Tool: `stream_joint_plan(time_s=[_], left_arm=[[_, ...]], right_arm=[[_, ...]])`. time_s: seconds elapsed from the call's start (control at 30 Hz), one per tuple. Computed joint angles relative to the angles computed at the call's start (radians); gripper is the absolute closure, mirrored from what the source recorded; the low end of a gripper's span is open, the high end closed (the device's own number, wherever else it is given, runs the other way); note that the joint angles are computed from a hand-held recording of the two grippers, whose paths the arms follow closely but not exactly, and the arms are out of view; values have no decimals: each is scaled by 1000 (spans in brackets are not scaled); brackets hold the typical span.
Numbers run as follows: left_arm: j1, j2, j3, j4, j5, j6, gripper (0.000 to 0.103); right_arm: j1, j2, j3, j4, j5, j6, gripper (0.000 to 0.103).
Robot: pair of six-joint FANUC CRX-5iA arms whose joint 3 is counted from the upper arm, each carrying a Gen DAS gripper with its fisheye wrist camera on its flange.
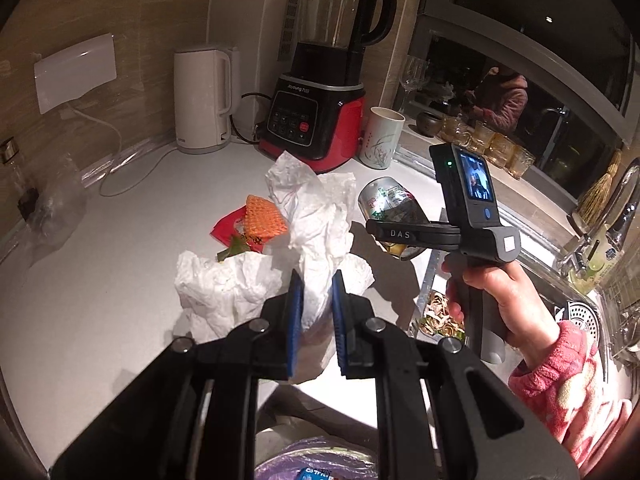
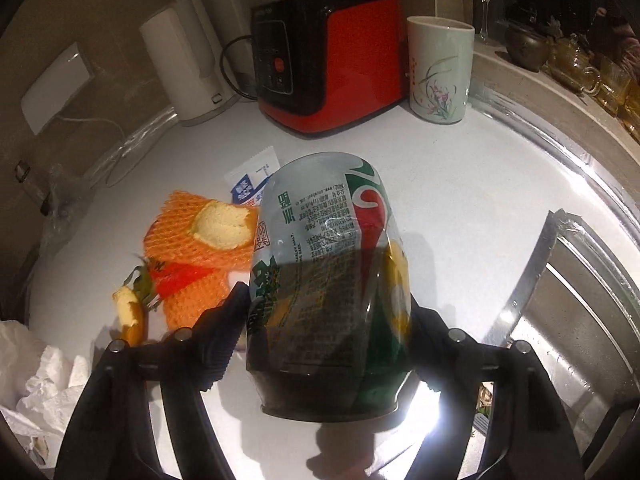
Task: Collect trash
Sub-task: 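Carry the tissue and soda can over the bin with both tools, then open both tools to drop the soda can and tissue into the bin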
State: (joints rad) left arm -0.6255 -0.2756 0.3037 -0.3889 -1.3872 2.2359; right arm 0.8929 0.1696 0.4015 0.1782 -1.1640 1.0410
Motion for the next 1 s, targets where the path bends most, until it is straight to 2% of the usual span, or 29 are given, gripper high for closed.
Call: stream_joint_plan(time_s=[0.1,0.23,0.4,0.5,0.6,0.67,0.8,0.87,1.0], left_arm=[[-89,-16,13,-61,-39,48,89],[-159,-64,-13,-62,-34,64,89],[-244,-133,-69,-48,-29,43,89],[-257,-184,-119,-1,-25,7,89],[-300,-224,-156,4,-35,12,89],[-327,-244,-176,7,-49,14,89],[-401,-268,-204,-19,-85,43,89],[-425,-278,-220,-20,-95,54,89],[-454,-293,-251,-17,-108,56,89]], right_arm=[[80,-132,-135,54,18,-58,31],[231,-322,-325,143,2,-211,31],[523,-494,-544,311,-95,-528,31],[688,-549,-654,350,-122,-738,31],[810,-550,-736,349,-140,-889,31],[851,-525,-772,327,-130,-942,31],[876,-477,-831,272,-73,-1007,30],[864,-426,-821,221,-75,-976,30],[883,-372,-783,227,-170,-991,14]])
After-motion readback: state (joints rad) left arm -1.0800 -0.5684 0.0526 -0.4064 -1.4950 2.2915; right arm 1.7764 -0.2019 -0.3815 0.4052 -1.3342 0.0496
